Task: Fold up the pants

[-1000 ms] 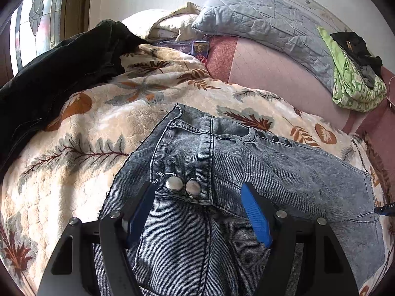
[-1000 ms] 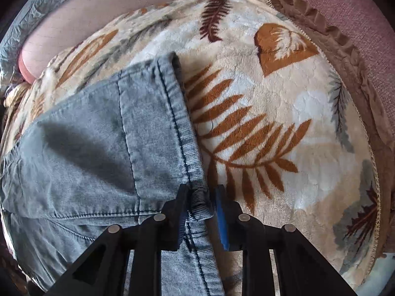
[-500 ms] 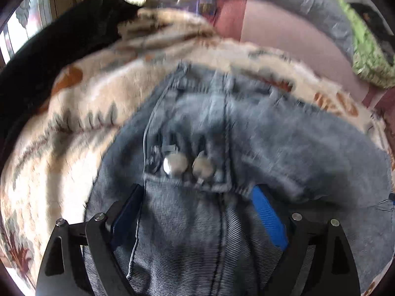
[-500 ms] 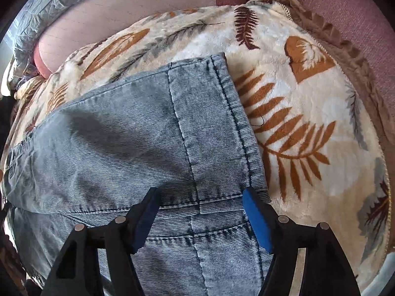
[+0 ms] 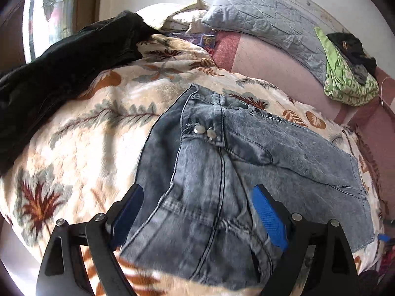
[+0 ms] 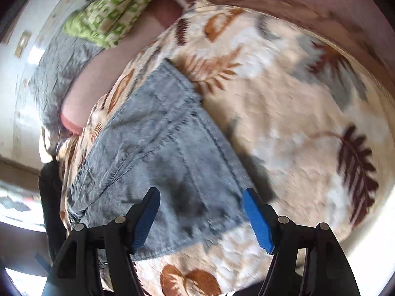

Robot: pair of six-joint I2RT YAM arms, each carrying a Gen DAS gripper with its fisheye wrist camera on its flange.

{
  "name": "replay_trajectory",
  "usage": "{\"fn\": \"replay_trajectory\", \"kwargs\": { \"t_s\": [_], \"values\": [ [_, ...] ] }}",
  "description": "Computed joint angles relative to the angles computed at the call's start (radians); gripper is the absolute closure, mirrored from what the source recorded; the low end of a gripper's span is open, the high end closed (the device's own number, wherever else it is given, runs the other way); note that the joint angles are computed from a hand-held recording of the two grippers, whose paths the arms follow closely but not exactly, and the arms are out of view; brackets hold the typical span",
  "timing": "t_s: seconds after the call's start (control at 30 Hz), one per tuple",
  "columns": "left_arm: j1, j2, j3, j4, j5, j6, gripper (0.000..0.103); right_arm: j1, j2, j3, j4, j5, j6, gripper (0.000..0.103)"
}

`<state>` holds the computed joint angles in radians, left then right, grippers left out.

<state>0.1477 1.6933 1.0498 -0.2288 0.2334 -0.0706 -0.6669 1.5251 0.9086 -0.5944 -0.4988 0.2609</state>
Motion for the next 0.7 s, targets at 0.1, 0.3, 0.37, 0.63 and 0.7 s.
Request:
{"fn": "replay_trajectory", "kwargs": {
  "t_s": [0.1, 0.3, 0.37, 0.63, 0.7],
  "values": [
    [0.040, -0.068, -0.103, 0.026, 0.028, -0.035, 0.013, -0.139, 0.021, -0.071, 0.009, -0.111, -0.011, 0.030],
    [0.058, -0.069, -0.151, 0.008, 0.019, -0.078, 0.013, -0.119, 0.118, -0.049, 0.080, -0.199, 0.006, 0.031],
    [0.067, -0.063, -0.152, 0.017, 0.041, -0.108, 0.013, -0.089, 0.121, -0.056, 0.117, -0.162, 0.046, 0.038],
    [0.101, 0.000, -0.087, -0.061, 0.002, -0.211, 0.013, -0.041, 0.066, -0.073, 0.112, -0.049, -0.064, 0.079],
    [0.096, 0.026, -0.070, -0.072, -0.018, -0.218, 0.013, -0.022, 0.029, -0.079, 0.108, -0.024, -0.090, 0.079]
  ]
}}
